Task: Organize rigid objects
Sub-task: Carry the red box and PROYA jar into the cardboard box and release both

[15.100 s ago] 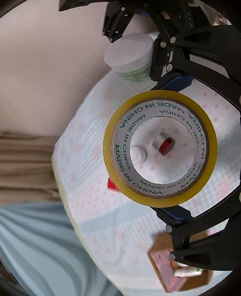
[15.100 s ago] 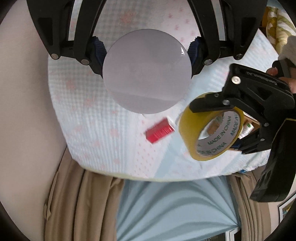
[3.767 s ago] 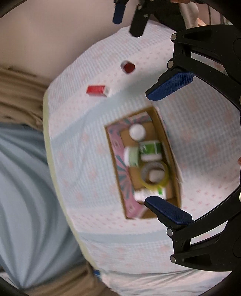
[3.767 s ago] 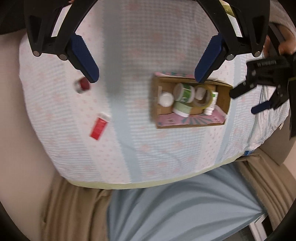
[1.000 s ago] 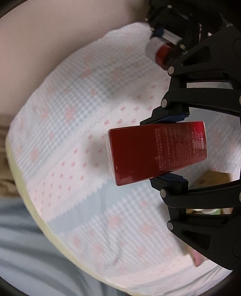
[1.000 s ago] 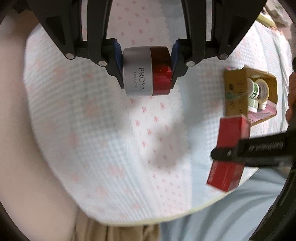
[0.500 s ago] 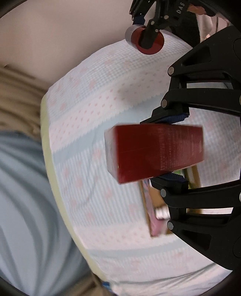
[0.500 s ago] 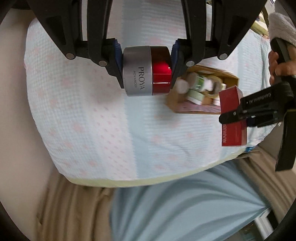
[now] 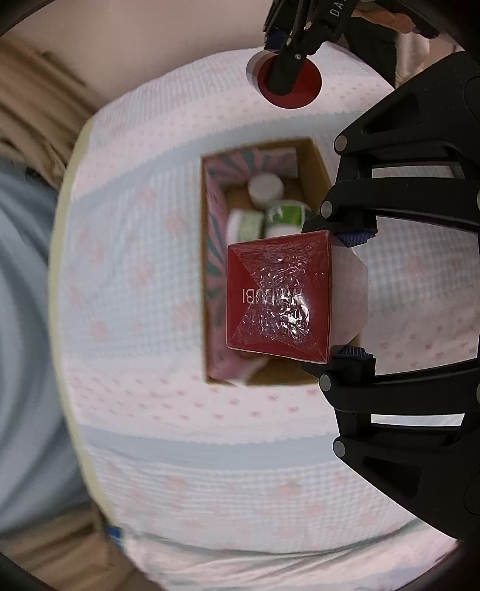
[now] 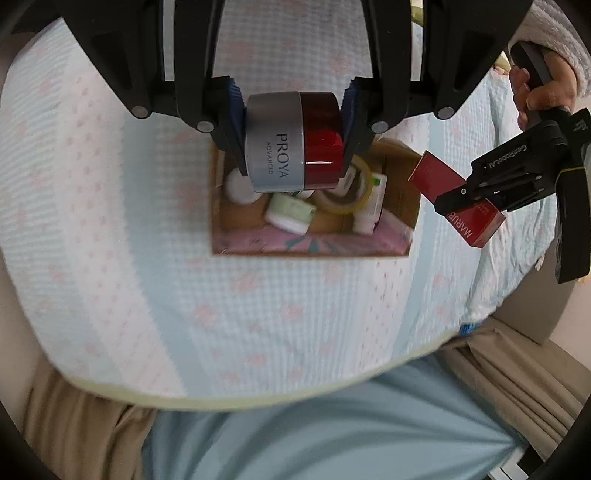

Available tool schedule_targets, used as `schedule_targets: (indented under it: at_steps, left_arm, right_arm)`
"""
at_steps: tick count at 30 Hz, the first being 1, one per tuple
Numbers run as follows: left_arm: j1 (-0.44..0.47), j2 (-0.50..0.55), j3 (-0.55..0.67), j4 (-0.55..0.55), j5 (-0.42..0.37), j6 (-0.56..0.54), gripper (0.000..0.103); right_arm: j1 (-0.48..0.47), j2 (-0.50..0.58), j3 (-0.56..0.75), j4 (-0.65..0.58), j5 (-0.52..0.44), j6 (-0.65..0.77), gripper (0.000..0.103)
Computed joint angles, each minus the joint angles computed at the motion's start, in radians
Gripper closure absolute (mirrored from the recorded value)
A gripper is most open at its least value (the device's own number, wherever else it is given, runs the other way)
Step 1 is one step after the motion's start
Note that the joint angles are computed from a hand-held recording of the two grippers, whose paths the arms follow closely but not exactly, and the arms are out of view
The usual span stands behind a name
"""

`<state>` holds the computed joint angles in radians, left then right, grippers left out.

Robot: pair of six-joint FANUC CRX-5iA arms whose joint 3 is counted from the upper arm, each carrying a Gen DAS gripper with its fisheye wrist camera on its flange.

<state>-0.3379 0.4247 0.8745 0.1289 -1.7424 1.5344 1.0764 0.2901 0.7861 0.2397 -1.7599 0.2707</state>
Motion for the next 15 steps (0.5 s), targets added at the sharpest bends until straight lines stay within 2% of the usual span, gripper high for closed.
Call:
schedule_targets:
  at_steps: [4, 8, 12, 15]
  left_arm:
    - [0.019, -0.039, -0.123, -0.034, 0.045, -0.014, 0.065]
    - [0.020, -0.033, -0.182, -0.050, 0.062, -0.015, 0.065]
    - [0.022, 0.002, -0.179, -0.047, 0.061, -0.013, 0.065]
    - [0.008, 0.048, -0.124, -0.069, 0.043, -0.028, 0.065]
  right_arm:
    - [-0.026, 0.020, -0.029, -0.063, 0.024, 0.011, 0.064]
    - [-0.054, 0.027, -0.073, -0.115, 0.031, 0.035, 0.064]
    - [-0.079, 0.018, -0.137, -0.154, 0.054, 0.051, 0.064]
    - [-0.097, 0.013, -0.172, -0.182, 0.072, 0.059, 0.064]
